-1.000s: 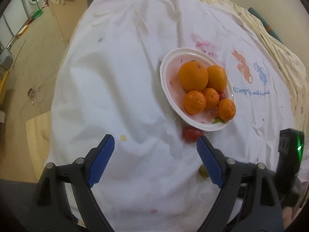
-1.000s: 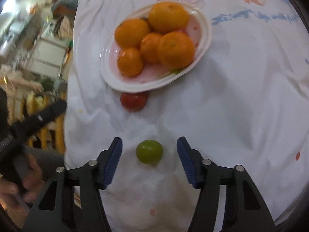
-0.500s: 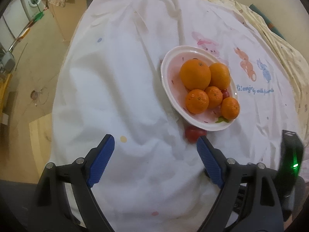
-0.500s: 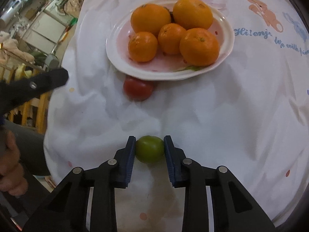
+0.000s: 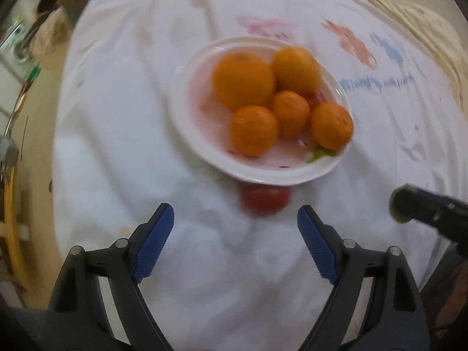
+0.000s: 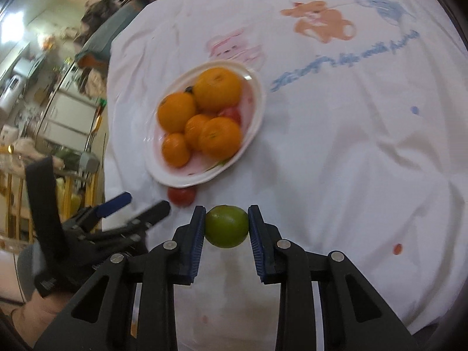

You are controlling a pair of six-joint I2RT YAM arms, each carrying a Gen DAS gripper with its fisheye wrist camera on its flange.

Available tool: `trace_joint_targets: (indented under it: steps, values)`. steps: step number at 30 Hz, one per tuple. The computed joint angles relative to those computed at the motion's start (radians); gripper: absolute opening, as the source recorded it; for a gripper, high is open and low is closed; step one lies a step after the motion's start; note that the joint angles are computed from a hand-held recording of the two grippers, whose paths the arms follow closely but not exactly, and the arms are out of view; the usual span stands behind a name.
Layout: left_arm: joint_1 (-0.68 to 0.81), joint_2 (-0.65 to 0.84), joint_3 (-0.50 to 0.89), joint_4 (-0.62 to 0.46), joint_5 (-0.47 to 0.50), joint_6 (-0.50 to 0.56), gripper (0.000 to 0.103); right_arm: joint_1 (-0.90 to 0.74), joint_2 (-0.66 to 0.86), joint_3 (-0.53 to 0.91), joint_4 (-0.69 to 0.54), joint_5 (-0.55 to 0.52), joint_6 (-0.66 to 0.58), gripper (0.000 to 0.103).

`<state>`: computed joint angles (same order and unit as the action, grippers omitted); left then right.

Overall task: Organize fruits
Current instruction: 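Grasp the green tomato with the right gripper while the left gripper grasps the red tomato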

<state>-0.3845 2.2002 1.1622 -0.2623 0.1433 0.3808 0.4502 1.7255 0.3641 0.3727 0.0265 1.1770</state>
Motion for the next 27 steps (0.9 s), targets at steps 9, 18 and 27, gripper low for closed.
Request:
trace_joint_targets:
  steps: [9,18,27]
  values:
    - [-0.062,0.098,0.083,0.004,-0.050,-0.026,0.063,-0.047,-0.056,-0.054,0.025,-0.002,0.010,0.031]
    - [-0.067,0.091,0.074,0.012,-0.022,-0.002,0.035,-0.028,-0.045,-0.019,-0.024,0.020,-0.011,0.031]
    - [-0.031,0.057,0.030,0.020,0.008,0.026,0.035,-0.044,-0.017,-0.011,-0.011,0.015,-0.011,0.031]
